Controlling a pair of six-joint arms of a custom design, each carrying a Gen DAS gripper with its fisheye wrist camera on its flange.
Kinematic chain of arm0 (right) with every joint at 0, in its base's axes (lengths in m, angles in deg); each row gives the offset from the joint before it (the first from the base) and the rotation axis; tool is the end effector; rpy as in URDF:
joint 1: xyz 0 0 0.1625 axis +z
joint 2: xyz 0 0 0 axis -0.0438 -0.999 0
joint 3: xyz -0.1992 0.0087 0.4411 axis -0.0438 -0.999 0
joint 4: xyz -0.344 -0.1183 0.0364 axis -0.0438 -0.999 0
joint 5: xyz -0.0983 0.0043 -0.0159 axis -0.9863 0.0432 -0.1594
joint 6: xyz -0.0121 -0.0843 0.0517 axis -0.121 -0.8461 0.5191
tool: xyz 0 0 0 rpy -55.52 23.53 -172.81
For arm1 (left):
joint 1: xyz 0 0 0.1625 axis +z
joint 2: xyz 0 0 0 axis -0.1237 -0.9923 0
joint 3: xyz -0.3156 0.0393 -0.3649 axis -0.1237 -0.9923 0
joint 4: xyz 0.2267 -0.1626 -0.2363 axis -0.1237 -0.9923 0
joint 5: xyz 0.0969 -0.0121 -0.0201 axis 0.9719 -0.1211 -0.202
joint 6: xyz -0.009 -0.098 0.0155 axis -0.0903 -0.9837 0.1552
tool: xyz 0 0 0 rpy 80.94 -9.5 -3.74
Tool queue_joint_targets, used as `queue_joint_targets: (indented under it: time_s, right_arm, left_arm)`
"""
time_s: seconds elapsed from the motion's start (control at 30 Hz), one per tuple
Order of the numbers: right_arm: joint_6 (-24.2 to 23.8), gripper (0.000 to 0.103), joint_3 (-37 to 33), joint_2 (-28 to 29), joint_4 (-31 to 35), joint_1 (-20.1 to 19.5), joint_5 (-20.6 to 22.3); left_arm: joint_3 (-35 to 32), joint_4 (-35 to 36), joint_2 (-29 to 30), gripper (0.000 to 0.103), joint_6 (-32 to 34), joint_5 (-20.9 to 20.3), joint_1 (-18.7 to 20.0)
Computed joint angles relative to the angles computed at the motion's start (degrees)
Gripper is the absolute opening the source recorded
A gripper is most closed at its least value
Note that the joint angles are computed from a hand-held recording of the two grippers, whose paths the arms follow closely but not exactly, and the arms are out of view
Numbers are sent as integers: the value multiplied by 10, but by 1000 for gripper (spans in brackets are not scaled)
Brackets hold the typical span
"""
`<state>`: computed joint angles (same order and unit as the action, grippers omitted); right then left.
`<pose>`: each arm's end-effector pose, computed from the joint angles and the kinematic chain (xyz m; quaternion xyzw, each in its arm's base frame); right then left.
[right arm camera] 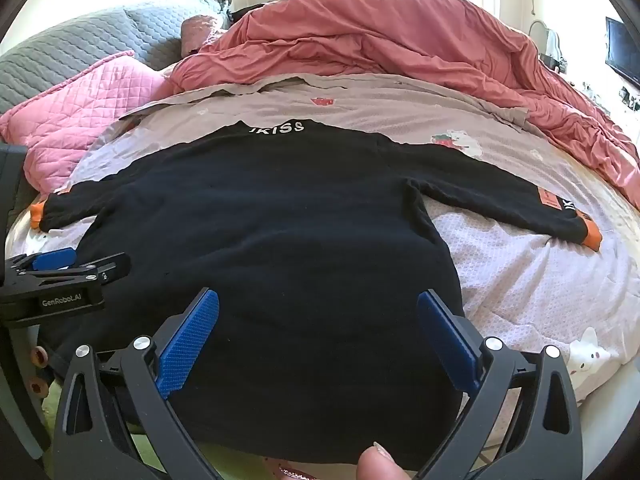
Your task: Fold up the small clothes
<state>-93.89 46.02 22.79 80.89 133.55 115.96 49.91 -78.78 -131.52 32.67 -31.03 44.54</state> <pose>0.3241 -0.2975 0.1039 0.1212 -0.8571 0.3591 0.3489 -0.1508 -0.3792 0.2881 0.1599 0.8909 -0.2482 0.3451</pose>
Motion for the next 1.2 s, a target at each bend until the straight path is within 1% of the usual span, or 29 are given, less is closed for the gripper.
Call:
queue_joint_targets:
  time_s: [0.23,0.27,0.37,0.4,0.43,0.47,0.8,0.93,1.2]
  right_arm:
    - [0,99,0,2,0,-1,2]
    - [1,99,0,2,2,-1,2]
    - [1,99,2,2,1,1,2]
    - [1,99,1,3,3,0,3]
    - [2,99,1,3,4,-1,3]
    - [3,99,1,3,3,-1,3]
    - [7,99,-2,6,8,1,5]
    - [-3,99,3,3,-4,-2,3]
    - [6,99,5,7,-3,2,8]
  left_arm:
    - [-2,20,2,95,-14,4,-7]
    - [-15,41,1,95,-22,3,-12]
    - [-13,44,-3,95,-25,4,-16]
    - [-13,42,-3,95,-24,5,-17]
    - [-3,16,-1,95,-9,6,-8]
    - [-2,14,0,95,-8,7,-8]
    - [3,10,-5,95,-10,10,-10]
    - [4,10,-6,95,-10,12,-11]
    - [5,11,-7,95,-15,15,-15]
